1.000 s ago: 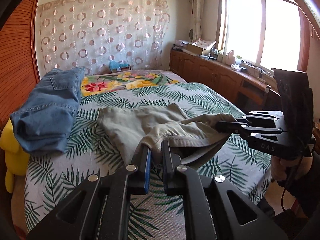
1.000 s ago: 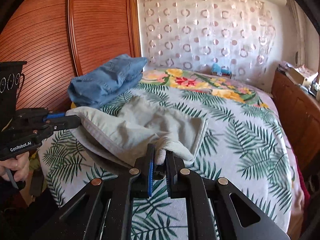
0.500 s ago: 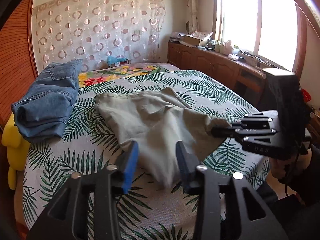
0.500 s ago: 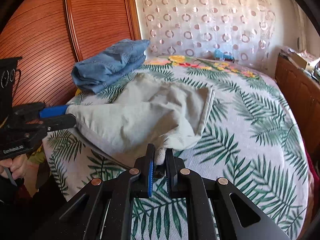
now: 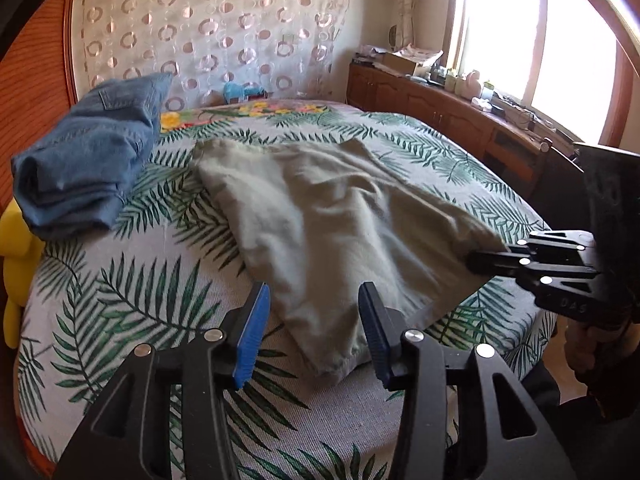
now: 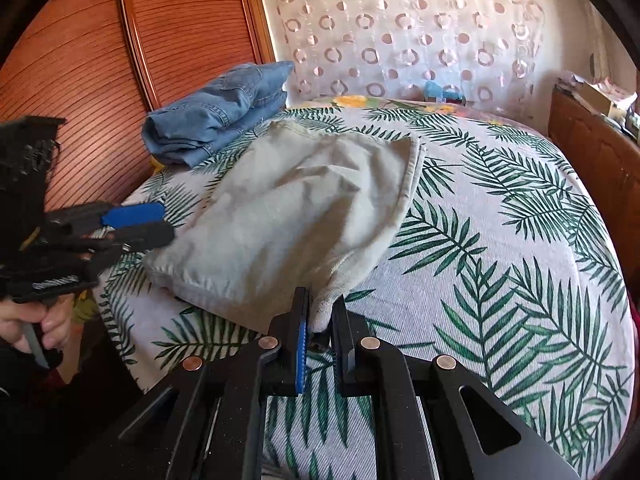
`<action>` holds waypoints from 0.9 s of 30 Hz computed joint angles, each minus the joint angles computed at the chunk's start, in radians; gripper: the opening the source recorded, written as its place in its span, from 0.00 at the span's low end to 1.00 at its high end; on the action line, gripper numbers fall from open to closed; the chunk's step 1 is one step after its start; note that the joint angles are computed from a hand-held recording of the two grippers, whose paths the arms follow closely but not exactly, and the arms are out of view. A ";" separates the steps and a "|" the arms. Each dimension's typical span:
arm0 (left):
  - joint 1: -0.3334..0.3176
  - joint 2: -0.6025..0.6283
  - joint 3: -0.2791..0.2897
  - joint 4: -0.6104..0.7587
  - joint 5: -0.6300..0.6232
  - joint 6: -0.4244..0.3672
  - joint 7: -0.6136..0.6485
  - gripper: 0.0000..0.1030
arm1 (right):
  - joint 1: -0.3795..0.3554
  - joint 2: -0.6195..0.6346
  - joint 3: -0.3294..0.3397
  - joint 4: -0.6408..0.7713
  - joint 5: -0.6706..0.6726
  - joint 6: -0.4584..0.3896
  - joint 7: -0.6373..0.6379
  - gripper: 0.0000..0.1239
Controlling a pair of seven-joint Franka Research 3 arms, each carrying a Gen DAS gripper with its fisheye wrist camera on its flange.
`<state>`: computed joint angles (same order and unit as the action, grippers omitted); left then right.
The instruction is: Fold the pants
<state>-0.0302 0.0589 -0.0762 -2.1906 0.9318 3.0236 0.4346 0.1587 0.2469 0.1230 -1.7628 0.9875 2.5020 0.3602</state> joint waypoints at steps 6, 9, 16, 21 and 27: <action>0.005 -0.010 0.002 -0.036 0.001 -0.003 -0.036 0.46 | -0.004 0.005 -0.002 -0.025 0.008 0.011 -0.002 0.08; 0.011 -0.008 -0.002 -0.054 -0.041 0.011 -0.018 0.46 | -0.004 0.020 -0.002 -0.011 0.004 0.006 0.012 0.08; 0.026 -0.015 -0.022 -0.097 -0.196 0.104 0.074 0.41 | -0.014 0.034 0.007 -0.005 0.019 0.004 0.018 0.08; 0.008 -0.010 -0.007 -0.098 -0.191 0.108 0.062 0.32 | -0.019 0.036 0.009 -0.004 0.028 -0.003 0.015 0.08; -0.008 -0.008 0.001 -0.096 -0.159 0.111 0.056 0.23 | -0.022 0.038 0.009 -0.003 0.037 -0.009 0.014 0.08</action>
